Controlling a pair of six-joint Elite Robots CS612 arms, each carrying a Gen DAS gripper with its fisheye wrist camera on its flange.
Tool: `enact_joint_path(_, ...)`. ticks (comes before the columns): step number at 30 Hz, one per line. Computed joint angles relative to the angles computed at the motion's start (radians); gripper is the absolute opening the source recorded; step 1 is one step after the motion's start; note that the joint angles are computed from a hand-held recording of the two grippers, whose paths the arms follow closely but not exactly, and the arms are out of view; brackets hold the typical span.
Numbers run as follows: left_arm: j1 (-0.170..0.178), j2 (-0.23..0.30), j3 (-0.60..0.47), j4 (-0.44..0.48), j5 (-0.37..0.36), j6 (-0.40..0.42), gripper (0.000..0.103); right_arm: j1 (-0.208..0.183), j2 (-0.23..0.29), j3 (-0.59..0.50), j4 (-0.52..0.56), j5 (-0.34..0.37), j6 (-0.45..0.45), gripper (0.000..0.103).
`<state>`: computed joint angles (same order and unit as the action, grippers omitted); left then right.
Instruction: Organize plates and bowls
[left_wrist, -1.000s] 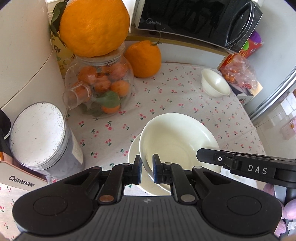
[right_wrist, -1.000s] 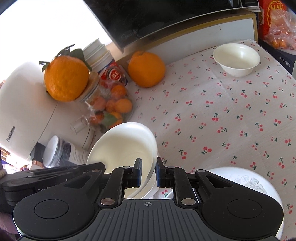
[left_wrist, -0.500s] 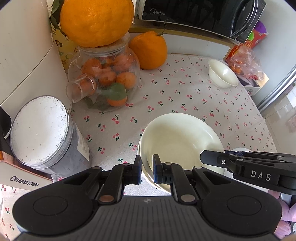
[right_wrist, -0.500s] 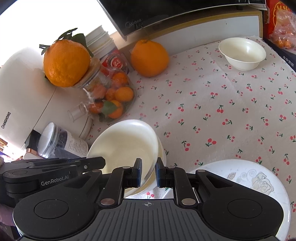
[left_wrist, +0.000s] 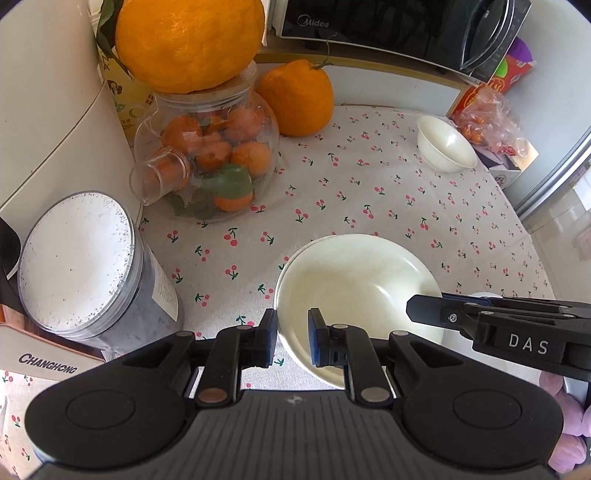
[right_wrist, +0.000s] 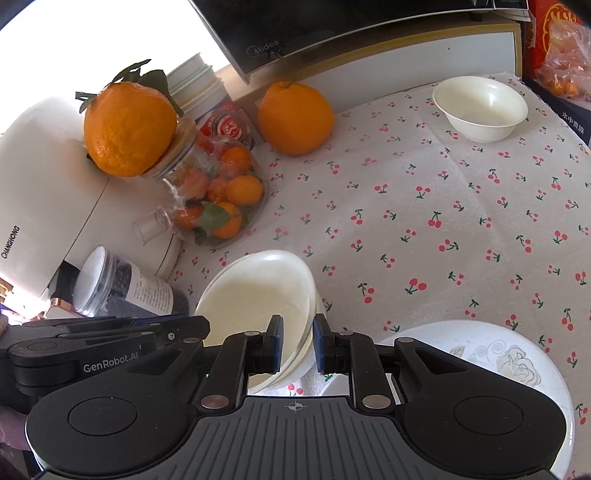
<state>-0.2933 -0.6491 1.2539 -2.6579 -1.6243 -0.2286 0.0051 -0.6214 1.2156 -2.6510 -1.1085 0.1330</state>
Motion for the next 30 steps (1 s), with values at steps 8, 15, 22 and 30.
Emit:
enact_joint_path(8,-0.002,0.003,-0.007,0.006,0.003,0.005,0.032,-0.004,0.002,-0.006,0.015,0.011,0.013,0.035)
enact_joint_path(15,-0.003,0.004,-0.009,-0.006,-0.006,0.003,0.042,-0.002,-0.004,0.008,-0.036,-0.031,0.035,0.041)
enact_joint_path(22,-0.004,0.007,-0.014,0.001,0.001,0.006,0.026,-0.001,-0.009,0.023,-0.086,-0.053,-0.014,0.009)
enact_joint_path(30,-0.008,0.01,-0.018,-0.002,0.014,0.016,0.021,0.009,-0.001,0.023,-0.08,-0.076,-0.074,0.004)
